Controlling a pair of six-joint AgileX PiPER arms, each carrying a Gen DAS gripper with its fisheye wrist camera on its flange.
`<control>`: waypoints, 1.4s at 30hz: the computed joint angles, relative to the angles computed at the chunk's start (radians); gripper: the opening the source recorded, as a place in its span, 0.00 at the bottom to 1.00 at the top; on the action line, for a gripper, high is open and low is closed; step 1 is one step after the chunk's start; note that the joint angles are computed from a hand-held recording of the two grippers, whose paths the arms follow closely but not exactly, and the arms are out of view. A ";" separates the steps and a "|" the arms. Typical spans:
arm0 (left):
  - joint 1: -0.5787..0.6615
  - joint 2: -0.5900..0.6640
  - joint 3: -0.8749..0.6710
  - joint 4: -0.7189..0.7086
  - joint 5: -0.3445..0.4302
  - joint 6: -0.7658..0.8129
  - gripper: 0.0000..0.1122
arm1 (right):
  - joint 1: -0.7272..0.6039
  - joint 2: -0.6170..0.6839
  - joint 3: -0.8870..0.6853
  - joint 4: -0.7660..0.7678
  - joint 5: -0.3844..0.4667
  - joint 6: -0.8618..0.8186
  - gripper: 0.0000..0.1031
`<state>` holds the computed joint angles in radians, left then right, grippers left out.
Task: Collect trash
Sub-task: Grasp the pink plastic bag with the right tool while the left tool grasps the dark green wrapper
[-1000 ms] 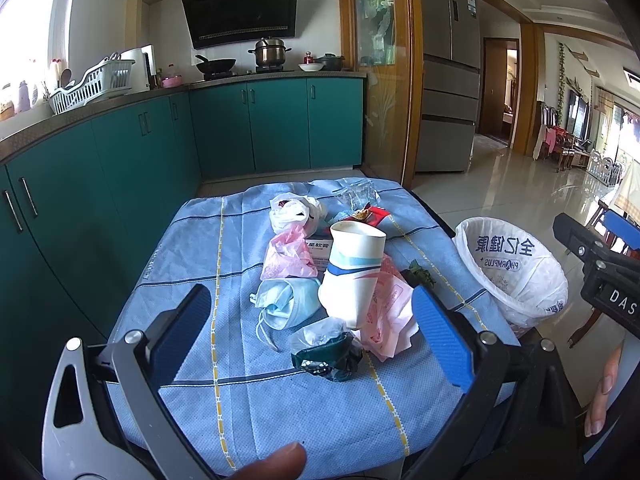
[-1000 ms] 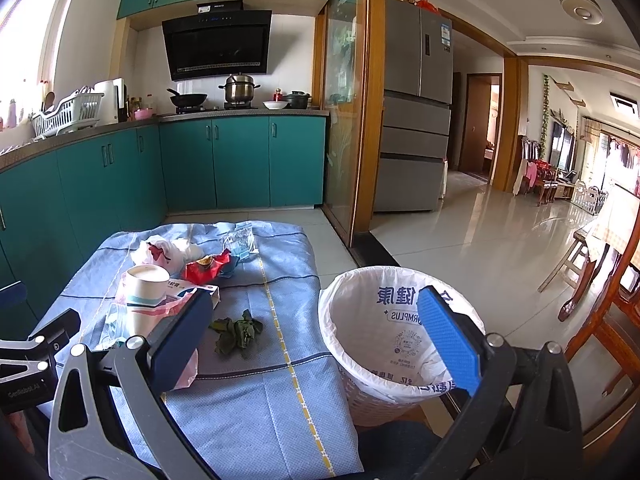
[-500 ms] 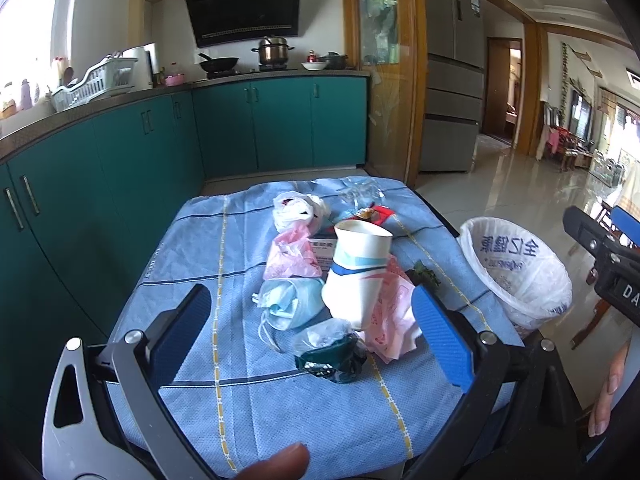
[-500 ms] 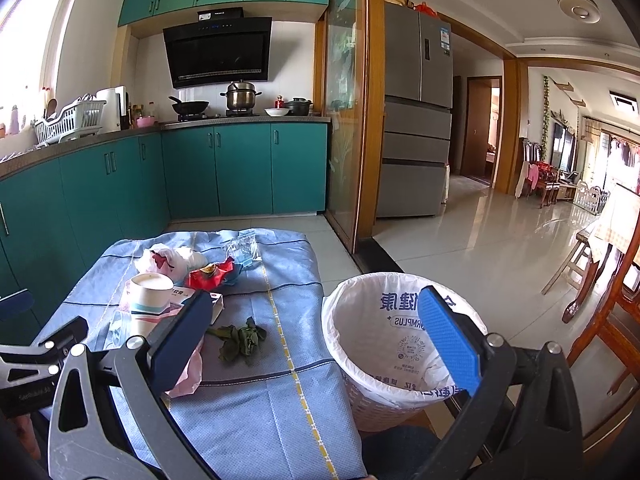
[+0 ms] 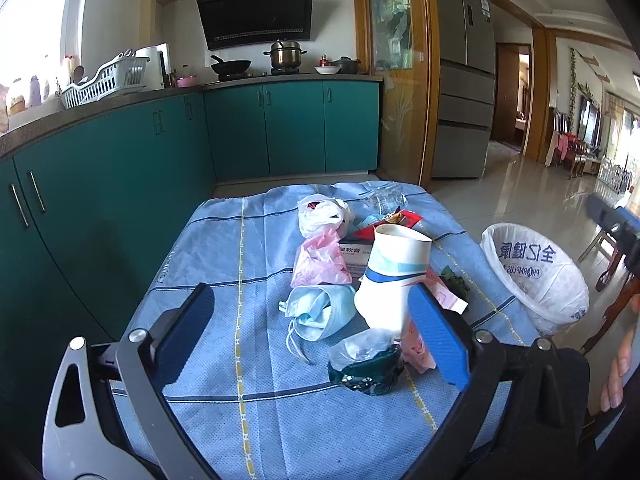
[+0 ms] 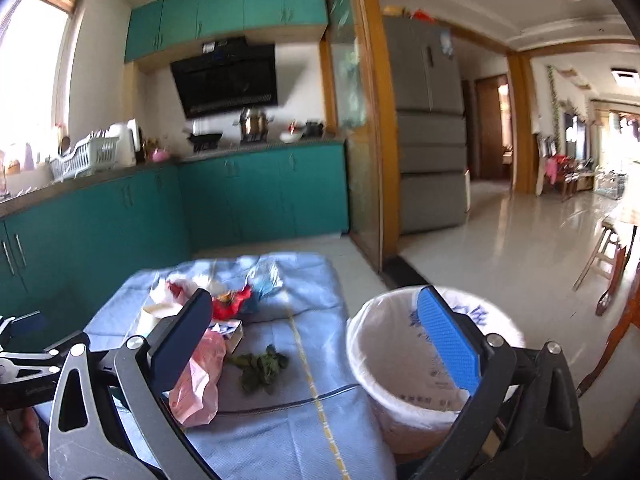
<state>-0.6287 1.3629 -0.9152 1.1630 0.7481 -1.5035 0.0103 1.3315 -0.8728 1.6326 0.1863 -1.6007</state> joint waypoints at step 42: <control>0.155 0.207 -0.067 -0.538 -0.368 0.657 0.85 | 0.027 0.434 -0.373 -0.826 0.436 0.541 0.55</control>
